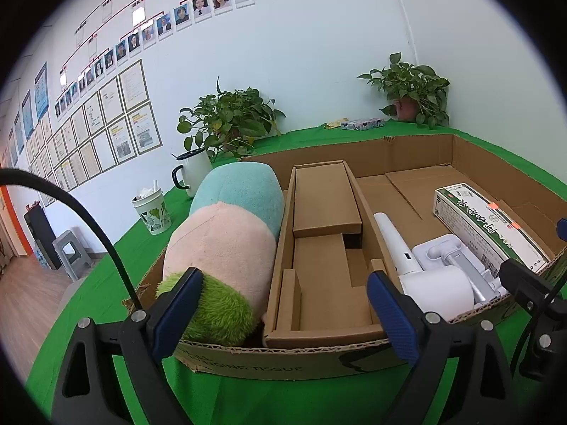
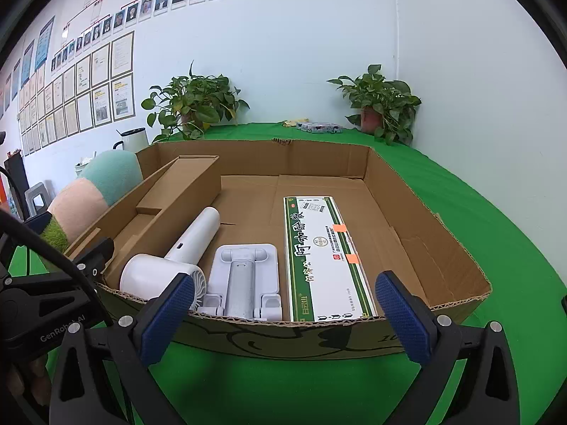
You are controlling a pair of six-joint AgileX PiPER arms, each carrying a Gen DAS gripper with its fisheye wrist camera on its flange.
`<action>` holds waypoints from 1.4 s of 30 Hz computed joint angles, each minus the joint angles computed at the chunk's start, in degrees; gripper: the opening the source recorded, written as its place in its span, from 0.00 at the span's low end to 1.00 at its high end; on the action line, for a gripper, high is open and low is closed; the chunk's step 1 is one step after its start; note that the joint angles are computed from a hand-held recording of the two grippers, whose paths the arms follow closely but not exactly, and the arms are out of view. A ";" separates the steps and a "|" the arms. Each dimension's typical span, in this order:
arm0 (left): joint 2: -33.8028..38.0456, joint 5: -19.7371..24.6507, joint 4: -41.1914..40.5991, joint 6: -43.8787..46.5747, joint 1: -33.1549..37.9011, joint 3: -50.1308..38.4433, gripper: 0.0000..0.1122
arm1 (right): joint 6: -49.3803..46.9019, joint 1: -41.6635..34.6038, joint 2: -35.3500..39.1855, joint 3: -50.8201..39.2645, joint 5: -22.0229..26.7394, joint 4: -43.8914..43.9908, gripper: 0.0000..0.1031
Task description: Organize objects
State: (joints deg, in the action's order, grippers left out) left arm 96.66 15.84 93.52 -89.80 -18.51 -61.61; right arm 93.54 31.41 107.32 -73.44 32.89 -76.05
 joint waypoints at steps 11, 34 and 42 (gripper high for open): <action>-0.26 0.04 -0.37 0.40 0.00 0.22 0.83 | 0.06 0.10 0.04 -0.06 0.09 0.02 1.00; -0.88 0.68 -1.38 1.34 -0.12 0.75 0.83 | -0.38 0.12 -0.04 -0.27 0.10 0.40 1.00; -0.97 0.70 -1.64 1.62 -0.13 0.77 0.83 | -0.44 0.13 -0.17 -0.17 0.17 0.47 1.00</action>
